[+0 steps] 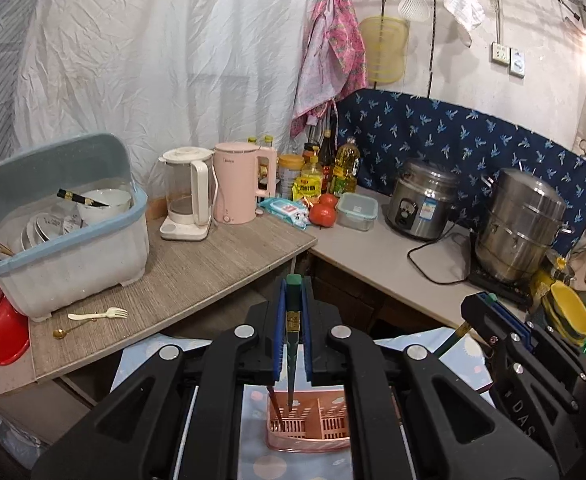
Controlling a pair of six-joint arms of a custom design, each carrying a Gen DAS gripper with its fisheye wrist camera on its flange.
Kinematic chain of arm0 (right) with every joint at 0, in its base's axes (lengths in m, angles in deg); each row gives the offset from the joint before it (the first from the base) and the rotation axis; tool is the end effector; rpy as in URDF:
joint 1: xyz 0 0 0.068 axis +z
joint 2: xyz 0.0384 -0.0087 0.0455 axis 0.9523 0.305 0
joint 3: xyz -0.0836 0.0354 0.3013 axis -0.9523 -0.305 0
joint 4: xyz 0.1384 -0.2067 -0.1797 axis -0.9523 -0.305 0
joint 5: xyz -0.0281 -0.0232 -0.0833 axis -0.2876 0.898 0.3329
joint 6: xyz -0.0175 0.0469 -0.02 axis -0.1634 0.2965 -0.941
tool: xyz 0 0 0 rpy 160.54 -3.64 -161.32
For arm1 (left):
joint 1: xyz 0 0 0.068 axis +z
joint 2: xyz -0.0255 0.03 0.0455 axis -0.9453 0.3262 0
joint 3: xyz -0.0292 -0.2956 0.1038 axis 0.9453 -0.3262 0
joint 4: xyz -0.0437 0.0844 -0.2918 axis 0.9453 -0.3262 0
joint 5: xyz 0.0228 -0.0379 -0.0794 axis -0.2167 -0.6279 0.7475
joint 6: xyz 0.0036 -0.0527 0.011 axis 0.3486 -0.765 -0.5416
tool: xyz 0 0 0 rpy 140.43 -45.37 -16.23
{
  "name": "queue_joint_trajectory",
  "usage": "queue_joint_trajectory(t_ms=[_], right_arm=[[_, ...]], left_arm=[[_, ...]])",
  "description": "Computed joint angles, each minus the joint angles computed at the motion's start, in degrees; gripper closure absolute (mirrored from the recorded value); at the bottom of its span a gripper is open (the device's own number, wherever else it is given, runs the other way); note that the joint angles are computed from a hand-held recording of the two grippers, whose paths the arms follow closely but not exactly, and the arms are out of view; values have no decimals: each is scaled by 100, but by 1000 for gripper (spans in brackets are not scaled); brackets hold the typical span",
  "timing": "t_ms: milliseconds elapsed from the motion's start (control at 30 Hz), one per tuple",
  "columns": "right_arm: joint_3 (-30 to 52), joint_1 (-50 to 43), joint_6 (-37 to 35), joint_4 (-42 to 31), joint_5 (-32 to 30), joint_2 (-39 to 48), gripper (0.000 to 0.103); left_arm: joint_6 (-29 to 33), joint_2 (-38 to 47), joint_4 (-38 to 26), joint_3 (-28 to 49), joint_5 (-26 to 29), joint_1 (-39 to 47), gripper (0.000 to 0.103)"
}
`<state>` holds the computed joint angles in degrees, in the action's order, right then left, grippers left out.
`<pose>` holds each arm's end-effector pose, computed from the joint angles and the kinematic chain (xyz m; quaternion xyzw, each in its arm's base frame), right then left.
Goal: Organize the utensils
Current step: 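Lift the green chopstick with the right gripper over the pink holder, then drop the green chopstick into the holder and open the right gripper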
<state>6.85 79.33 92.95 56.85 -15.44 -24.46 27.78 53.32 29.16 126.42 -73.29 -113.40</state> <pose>0.2377 0.0368 0.2944 -0.0847 0.8189 0.1346 0.5515 0.2445 -0.1939 0.3249 -0.0670 0.8533 -0.0269 0.5165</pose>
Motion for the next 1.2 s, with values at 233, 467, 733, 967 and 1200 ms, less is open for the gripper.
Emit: queue_joint_trajectory(t_ms=[233,467,733,967,1200], right_arm=[[-496,208,-131,555,273,575,96],[-946,87,-120,697,290,390,86],[-1171,-419,-61,78,-72,-758,48],[-1331,-808,-333,-948,-409,-2000,47],[-1572,-1361,-677,-2275,-910,-3306,47]], left_arm=[[-141,364,438,-498,421,215,96],[-393,341,538,-818,318,75,92],[-990,-20,-92,-871,-586,-528,34],[-1700,-359,-1001,-922,-1074,-1210,34],[-2946,-378,-2093,-962,-1377,-2016,34]])
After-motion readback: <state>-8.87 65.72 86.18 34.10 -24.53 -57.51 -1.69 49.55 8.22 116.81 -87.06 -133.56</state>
